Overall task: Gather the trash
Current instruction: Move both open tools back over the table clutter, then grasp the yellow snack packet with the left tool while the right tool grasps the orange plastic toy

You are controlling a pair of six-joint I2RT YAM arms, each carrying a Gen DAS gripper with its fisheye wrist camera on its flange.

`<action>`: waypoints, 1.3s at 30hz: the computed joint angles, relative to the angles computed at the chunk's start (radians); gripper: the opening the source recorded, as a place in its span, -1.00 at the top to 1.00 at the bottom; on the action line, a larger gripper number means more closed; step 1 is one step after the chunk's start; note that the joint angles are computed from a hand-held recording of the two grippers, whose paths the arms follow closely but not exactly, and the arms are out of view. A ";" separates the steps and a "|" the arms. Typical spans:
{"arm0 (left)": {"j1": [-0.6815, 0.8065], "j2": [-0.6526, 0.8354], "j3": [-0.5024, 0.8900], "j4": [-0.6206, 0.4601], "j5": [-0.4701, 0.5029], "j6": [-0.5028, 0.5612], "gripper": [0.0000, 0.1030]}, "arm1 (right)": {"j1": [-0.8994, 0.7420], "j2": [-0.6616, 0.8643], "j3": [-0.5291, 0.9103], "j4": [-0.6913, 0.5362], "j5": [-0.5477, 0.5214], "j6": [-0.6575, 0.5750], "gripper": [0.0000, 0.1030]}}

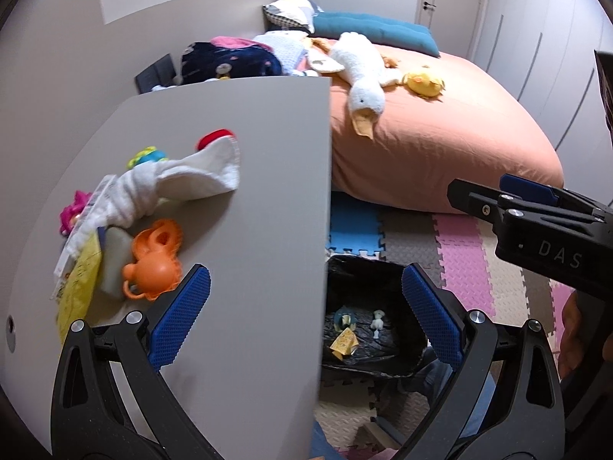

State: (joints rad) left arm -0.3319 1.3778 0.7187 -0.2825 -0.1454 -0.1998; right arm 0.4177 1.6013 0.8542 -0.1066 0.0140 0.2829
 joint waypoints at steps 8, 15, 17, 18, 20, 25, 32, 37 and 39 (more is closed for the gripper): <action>0.127 -0.085 -0.066 -0.010 0.025 0.058 -0.88 | 0.095 0.064 0.067 0.002 0.017 0.005 -0.51; 0.244 -0.127 -0.104 -0.011 0.063 0.106 -0.88 | 0.159 0.107 0.117 0.010 0.026 0.002 -0.51; 0.286 -0.142 -0.122 -0.006 0.085 0.122 -0.88 | 0.177 0.120 0.135 0.006 0.032 -0.002 -0.51; 0.312 -0.148 -0.129 -0.004 0.097 0.134 -0.88 | 0.183 0.125 0.143 0.005 0.032 -0.002 -0.51; 0.353 -0.160 -0.143 0.001 0.111 0.152 -0.88 | 0.195 0.133 0.152 0.006 0.033 0.001 -0.51; 0.456 -0.175 -0.165 0.006 0.151 0.200 -0.88 | 0.232 0.175 0.201 -0.004 0.034 0.005 -0.51; 0.587 -0.155 -0.186 0.046 0.194 0.284 -0.88 | 0.276 0.234 0.262 -0.013 0.030 0.015 -0.51; 0.672 -0.105 -0.180 0.083 0.241 0.330 -0.87 | 0.302 0.274 0.300 -0.004 0.015 0.028 -0.51; 0.694 -0.083 -0.175 0.098 0.248 0.348 -0.81 | 0.314 0.293 0.321 -0.006 0.014 0.029 -0.51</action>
